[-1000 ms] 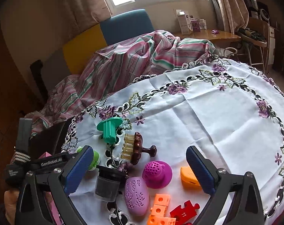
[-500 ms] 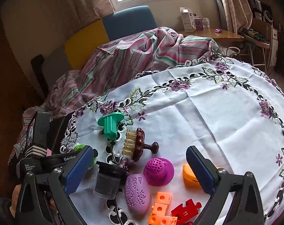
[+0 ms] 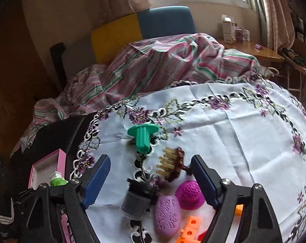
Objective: Organize rigid objects
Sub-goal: 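Drop the green plug toy into the tray while the right tool grasps the teal spool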
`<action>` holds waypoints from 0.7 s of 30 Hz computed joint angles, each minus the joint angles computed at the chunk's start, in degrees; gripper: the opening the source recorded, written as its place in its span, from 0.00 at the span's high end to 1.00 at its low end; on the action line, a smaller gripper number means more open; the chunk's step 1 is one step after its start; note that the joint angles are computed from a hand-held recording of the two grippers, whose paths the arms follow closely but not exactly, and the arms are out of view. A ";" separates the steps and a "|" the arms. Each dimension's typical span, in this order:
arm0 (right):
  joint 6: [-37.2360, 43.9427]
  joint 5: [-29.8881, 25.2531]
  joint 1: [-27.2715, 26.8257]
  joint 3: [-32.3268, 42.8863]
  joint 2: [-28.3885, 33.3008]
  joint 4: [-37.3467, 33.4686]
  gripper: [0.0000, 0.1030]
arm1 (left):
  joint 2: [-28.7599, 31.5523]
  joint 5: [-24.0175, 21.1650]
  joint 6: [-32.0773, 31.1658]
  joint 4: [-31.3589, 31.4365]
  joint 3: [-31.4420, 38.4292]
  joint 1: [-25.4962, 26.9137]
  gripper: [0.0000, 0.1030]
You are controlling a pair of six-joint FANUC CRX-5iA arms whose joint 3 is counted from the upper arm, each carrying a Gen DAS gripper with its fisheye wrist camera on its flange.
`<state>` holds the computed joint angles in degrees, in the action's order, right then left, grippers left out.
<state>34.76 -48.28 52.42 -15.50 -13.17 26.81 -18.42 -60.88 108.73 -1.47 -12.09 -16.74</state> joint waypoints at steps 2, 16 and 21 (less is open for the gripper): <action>6.19 -3.00 -0.71 5.94 5.39 -2.57 0.22 | -2.70 0.12 0.31 0.34 -1.39 0.79 0.34; 17.77 -19.21 -4.16 25.70 29.40 -7.95 0.71 | -20.45 -5.28 -8.15 6.45 -11.59 18.73 0.34; 20.73 -13.72 -1.18 18.45 20.96 -9.81 0.71 | -25.10 -7.59 -18.19 14.27 -16.82 33.63 0.34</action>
<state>55.49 -62.00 51.24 2.95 7.79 17.00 -43.52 -68.47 90.54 12.80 -28.91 16.89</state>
